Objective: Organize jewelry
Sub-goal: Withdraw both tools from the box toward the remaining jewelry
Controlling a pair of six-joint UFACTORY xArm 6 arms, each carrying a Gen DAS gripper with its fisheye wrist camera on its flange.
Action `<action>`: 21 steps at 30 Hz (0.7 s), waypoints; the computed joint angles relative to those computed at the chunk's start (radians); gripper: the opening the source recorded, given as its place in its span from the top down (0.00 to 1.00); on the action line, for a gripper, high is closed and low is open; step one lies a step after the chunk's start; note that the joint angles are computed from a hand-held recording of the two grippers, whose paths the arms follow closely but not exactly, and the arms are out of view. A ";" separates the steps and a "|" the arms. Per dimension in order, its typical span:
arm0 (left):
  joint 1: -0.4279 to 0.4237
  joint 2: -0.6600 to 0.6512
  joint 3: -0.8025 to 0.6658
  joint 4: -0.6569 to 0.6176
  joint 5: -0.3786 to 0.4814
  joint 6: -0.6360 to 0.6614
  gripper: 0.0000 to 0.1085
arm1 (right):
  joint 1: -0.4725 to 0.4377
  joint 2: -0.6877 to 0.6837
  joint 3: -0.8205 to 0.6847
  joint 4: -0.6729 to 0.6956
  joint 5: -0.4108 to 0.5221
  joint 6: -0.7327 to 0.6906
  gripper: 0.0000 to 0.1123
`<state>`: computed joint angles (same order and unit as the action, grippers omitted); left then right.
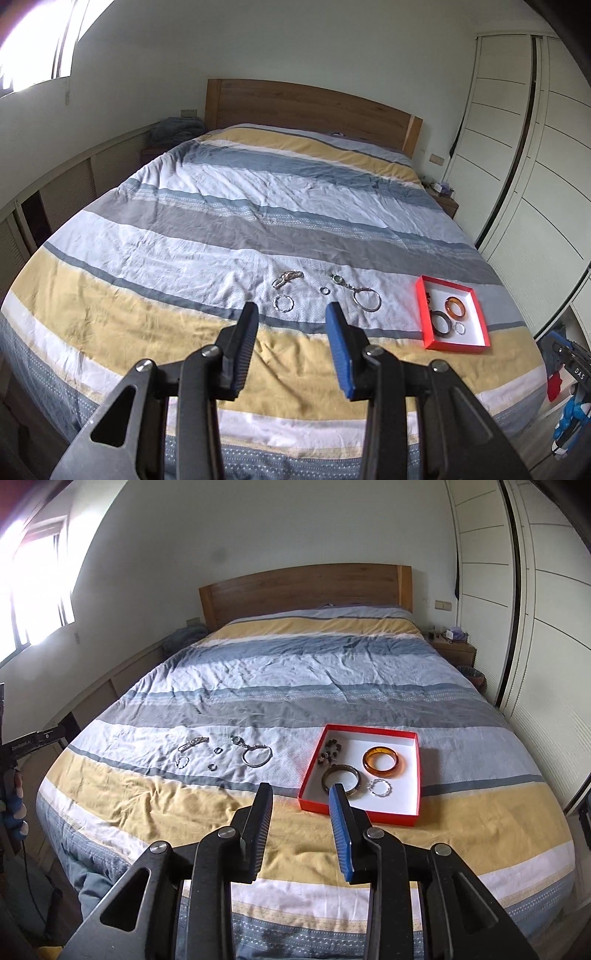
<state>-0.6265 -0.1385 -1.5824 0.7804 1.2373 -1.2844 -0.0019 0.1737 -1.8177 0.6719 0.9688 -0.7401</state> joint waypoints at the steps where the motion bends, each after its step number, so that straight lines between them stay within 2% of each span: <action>1: -0.013 -0.022 0.021 0.010 0.013 -0.014 0.67 | 0.002 -0.023 0.024 0.009 -0.003 -0.009 0.70; 12: -0.141 -0.163 0.132 0.098 0.135 -0.110 0.67 | 0.051 -0.204 0.197 0.048 -0.039 -0.086 0.70; 14: -0.153 -0.170 0.131 0.108 0.150 -0.112 0.66 | 0.060 -0.211 0.201 0.050 -0.039 -0.091 0.70; 17: -0.160 -0.172 0.127 0.121 0.168 -0.113 0.58 | 0.076 -0.218 0.202 0.048 -0.041 -0.093 0.69; 21: -0.140 -0.176 0.138 0.113 0.148 -0.121 0.57 | 0.096 -0.211 0.193 0.035 -0.040 -0.089 0.66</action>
